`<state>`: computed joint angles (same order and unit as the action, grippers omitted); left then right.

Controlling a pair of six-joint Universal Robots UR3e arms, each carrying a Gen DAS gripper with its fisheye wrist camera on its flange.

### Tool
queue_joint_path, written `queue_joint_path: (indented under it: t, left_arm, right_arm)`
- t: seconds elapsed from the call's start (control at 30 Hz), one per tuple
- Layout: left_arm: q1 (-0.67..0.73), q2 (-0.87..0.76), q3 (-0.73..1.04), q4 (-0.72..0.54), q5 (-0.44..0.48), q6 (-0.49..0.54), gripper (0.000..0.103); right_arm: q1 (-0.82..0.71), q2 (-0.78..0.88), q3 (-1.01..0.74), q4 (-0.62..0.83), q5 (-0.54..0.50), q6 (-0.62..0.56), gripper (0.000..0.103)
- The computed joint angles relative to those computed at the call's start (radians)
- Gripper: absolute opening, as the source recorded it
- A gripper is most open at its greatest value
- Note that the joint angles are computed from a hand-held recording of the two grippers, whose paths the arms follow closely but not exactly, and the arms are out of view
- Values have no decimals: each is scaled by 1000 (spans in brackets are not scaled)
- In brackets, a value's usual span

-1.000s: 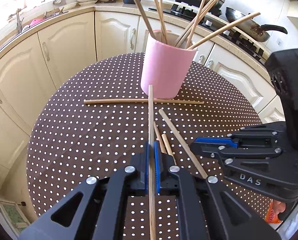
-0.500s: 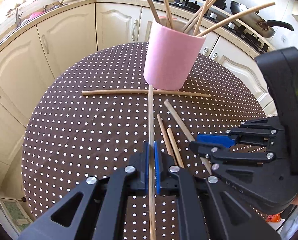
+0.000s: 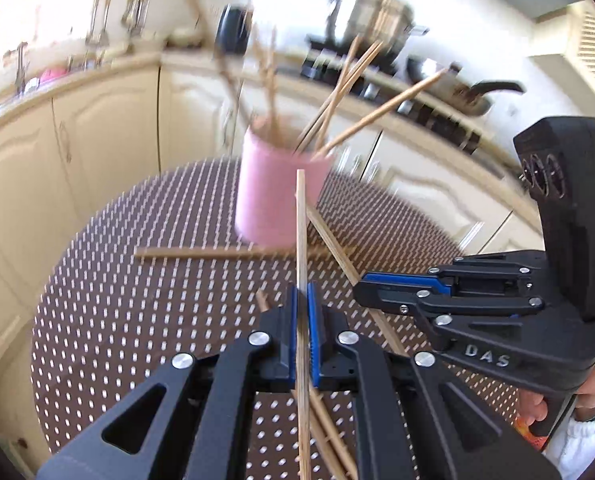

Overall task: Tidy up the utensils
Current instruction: 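Lift both held chopsticks and carry them above the pink cup, then lower the chopsticks into the pink cup, opening both tools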

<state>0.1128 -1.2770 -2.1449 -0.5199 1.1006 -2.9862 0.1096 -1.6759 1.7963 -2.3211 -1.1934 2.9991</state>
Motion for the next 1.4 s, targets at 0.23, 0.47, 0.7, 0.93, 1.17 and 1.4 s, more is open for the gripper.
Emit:
queue_joint_path:
  t: [0.23, 0.47, 0.7, 0.93, 1.17, 1.4]
  left_arm:
    - [-39, 20, -48, 312, -23, -101, 5]
    - [-120, -99, 33, 624, 78, -207, 5]
    - [-180, -299, 268, 770, 180, -303, 5]
    - [-248, -492, 497, 819, 297, -325, 5]
    - [-271, -653, 679, 818, 358, -321, 6]
    - [-263, -745, 779, 811, 389, -332, 6]
  right_arm:
    - [-158, -208, 197, -249, 185, 21, 7]
    - [-219, -194, 248, -646, 246, 172, 7]
    - [-315, -83, 171, -939, 280, 368, 7]
    - [-299, 137, -15, -1046, 231, 418, 7]
    - [-256, 306, -134, -1123, 191, 439, 7]
    - [-237, 397, -230, -1157, 188, 446, 7]
